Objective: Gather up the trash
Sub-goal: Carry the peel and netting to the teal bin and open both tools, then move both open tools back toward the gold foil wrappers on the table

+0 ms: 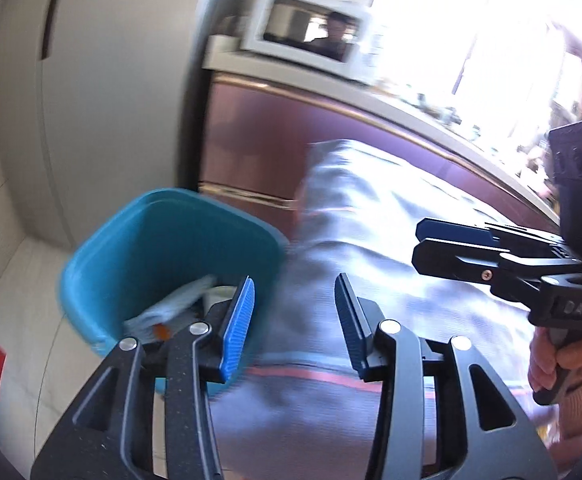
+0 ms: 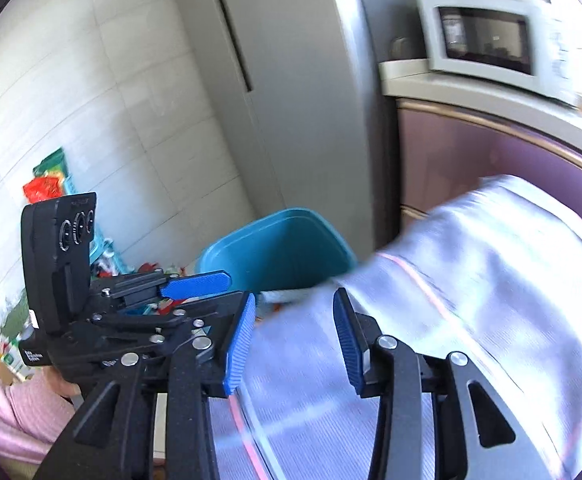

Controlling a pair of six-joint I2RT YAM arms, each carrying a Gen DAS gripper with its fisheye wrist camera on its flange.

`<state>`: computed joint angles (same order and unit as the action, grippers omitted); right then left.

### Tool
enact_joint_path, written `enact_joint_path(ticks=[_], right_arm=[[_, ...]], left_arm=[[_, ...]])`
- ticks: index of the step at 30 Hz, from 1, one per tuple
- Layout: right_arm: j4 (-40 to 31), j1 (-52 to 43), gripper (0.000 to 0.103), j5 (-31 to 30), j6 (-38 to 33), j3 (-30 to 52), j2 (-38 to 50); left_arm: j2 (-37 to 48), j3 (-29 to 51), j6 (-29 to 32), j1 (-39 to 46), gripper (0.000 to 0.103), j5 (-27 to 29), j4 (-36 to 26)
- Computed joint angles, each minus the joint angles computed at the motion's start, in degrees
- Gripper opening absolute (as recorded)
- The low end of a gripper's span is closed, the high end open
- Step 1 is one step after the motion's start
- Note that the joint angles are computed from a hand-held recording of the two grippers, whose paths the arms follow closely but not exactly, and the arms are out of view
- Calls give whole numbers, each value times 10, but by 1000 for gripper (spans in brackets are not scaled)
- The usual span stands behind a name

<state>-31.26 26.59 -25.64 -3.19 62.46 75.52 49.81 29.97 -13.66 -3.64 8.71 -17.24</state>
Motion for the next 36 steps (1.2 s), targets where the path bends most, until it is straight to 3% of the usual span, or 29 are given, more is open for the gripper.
enact_joint_path(ticks=[8,14,20,26,31,36], right_arm=[[-76,-200,39,-25,-54,-99,-161],[-161,-447,41,-110,-158,-107,-195],[-206,-666,46,-179,-258,-78,-126],[-232,-826,48,-216,-331,-19,-6],[-218,-878,58,-224,-315,24,80],[-221,-896,58,-236,-294,71,153]], left_arm=[[79,40,-49,-210,44,-64,58],[201,113,-70,-339,44,-85,103],[351,237,-73,-420,46,-71,116],[495,398,-73,-465,48,-32,80],[616,556,-78,-483,56,-13,23],[701,675,-80,-489,56,16,-29]])
